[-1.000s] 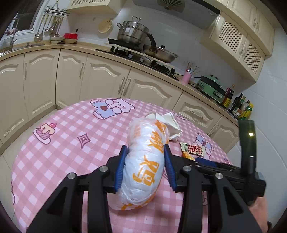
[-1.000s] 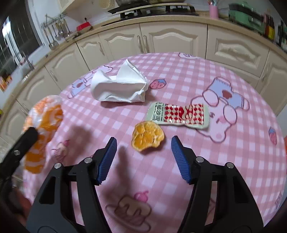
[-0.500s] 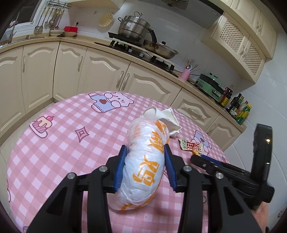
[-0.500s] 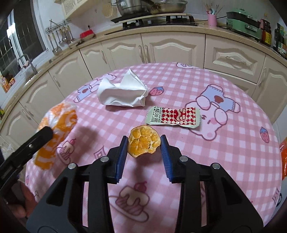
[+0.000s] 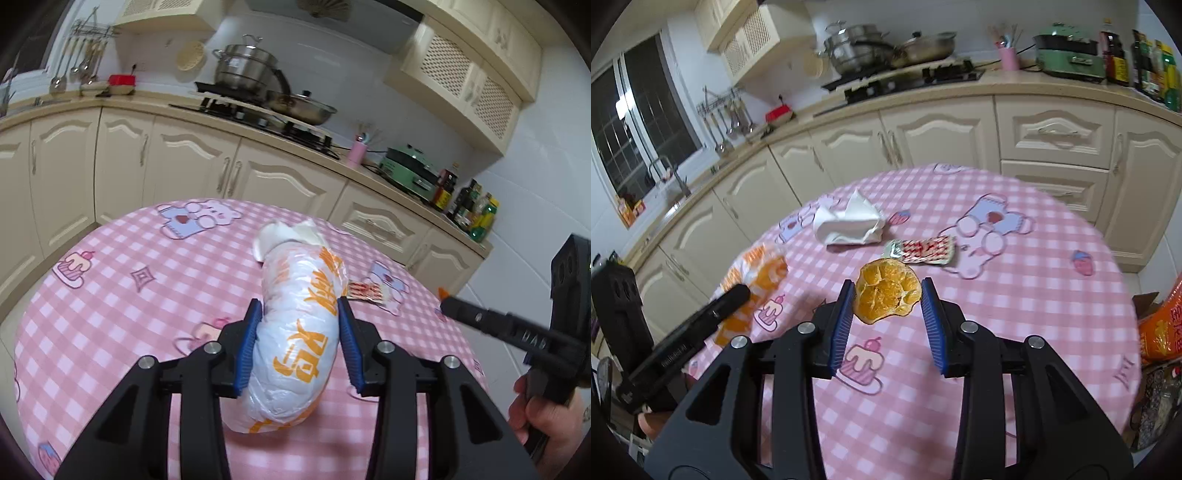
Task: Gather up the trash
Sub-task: 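Carry the bread bag and orange biscuit over the blue bin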
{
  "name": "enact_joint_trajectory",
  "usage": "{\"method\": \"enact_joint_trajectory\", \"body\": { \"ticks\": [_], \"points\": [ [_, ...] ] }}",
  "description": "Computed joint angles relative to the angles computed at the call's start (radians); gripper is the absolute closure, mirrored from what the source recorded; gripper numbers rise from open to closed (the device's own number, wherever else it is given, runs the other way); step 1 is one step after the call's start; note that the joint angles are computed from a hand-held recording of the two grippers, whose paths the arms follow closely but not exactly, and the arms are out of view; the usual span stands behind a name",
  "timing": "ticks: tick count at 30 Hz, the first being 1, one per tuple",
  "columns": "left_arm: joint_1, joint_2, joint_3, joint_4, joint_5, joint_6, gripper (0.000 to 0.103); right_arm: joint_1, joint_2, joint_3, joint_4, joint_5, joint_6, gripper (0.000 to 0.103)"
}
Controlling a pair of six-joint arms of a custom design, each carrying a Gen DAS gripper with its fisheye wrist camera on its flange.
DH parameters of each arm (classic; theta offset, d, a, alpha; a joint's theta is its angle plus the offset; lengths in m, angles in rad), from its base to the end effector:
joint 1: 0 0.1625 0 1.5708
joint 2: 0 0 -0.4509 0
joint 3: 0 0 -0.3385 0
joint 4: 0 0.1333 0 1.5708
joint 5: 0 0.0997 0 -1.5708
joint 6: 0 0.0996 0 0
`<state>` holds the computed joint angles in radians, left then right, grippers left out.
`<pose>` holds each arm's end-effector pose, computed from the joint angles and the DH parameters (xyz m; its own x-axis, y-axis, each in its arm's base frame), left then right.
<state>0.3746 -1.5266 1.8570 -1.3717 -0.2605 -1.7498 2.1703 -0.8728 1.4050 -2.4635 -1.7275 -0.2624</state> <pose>-0.3006 -0.3648 0.4306 -0.8545 -0.3852 -0.3485 0.2112 0.3554 -0.9105 0.4975 -0.5193 0.2793 -0.6806 -0.6947 0.2325 -0.7295 0.6133 -0.3028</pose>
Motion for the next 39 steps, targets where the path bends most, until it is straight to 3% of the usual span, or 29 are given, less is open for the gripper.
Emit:
{"method": "enact_joint_trajectory", "body": {
  "ticks": [5, 13, 16, 20, 25, 32, 39],
  "points": [
    [-0.023, 0.06, -0.023, -0.09, 0.001, 0.099, 0.063, -0.023, -0.065, 0.02, -0.016, 0.033, 0.007, 0.067],
    [-0.038, 0.185, -0.053, -0.415, -0.016, 0.427, 0.063, -0.095, -0.189, 0.069, -0.048, 0.053, 0.023, 0.067],
    [-0.027, 0.249, -0.057, -0.646, -0.05, 0.622, 0.063, -0.134, -0.237, 0.086, -0.063, 0.044, 0.04, 0.067],
    [-0.017, 0.331, -0.079, -0.849, -0.104, 0.799, 0.063, -0.185, -0.297, 0.105, -0.075, 0.028, 0.048, 0.067],
    [-0.005, 0.441, -0.137, -1.016, -0.185, 0.976, 0.063, -0.252, -0.371, 0.137, -0.093, 0.011, 0.056, 0.067],
    [0.033, 0.589, -0.24, -1.117, -0.313, 1.126, 0.063, -0.355, -0.44, 0.185, -0.092, -0.004, 0.076, 0.067],
    [0.089, 0.739, -0.367, -1.092, -0.463, 1.184, 0.063, -0.48, -0.468, 0.222, -0.074, 0.014, 0.125, 0.067]
  ]
}}
